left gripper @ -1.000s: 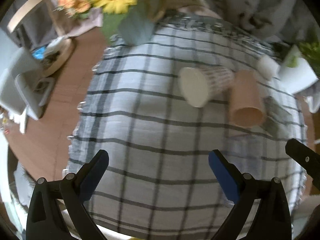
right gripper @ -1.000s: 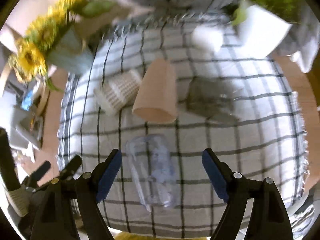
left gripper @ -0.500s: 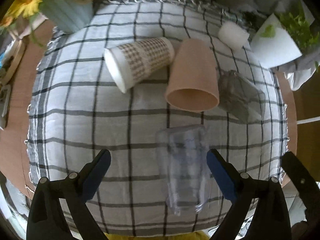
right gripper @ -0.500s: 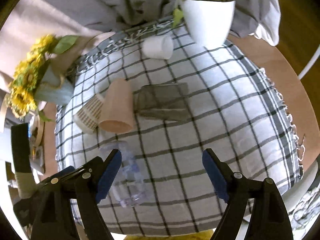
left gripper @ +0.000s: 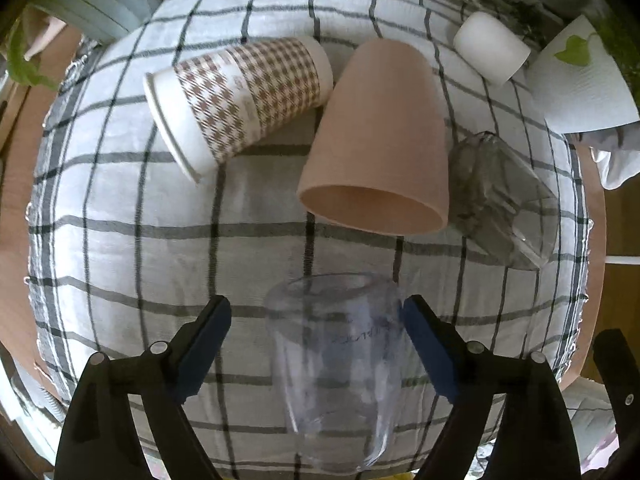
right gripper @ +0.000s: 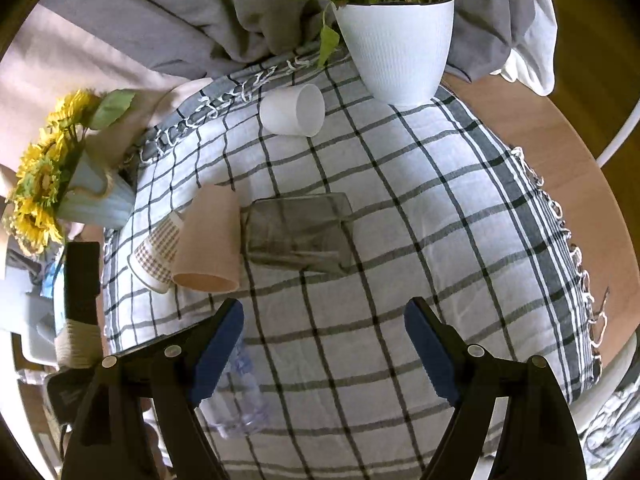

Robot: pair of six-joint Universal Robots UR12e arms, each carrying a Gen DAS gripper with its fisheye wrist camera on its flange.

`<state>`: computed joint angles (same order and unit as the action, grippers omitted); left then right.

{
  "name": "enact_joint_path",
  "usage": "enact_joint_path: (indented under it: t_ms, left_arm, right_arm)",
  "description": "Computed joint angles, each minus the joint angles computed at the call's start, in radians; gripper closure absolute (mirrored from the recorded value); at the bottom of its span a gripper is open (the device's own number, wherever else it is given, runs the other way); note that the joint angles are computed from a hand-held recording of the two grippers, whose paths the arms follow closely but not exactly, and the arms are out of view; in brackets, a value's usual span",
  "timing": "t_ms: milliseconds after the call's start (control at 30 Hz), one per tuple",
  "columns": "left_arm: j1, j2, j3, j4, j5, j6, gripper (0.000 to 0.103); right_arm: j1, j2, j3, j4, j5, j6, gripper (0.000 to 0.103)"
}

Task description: Flip cup upside down

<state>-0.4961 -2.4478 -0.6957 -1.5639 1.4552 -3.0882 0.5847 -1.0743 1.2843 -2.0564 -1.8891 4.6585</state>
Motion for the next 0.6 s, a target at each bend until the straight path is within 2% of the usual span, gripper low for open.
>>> enact_joint_path:
  t_ms: [67,133,200,400,600]
  left_arm:
    - [-0.003,-0.014,0.020,-0.026,0.002,-0.010,0.021]
    - [-0.002,-0.021,0.028,-0.043,-0.015,-0.014,0.031]
    - [-0.005,-0.019,0.026,-0.038,-0.016,-0.013,0.032]
    - [-0.009,0.023,-0.031,0.045,-0.014,0.000,0.032]
    - [-0.009,0.081,-0.114,0.182,-0.015,0.021,0.032]
  right_arm:
    - [-0.004,-0.002,0.006,-0.003,0.003,-0.006,0.020]
    - [-0.008,-0.005,0.015,-0.007,0.010,-0.011,0.020]
    - [-0.011,-0.008,0.023,-0.012,0.015,-0.015,0.020]
    - [-0.016,-0.016,0.041,-0.030,0.032,-0.027,0.020]
    - [-0.013,-0.023,0.051,-0.050,0.014,-0.023,0.020]
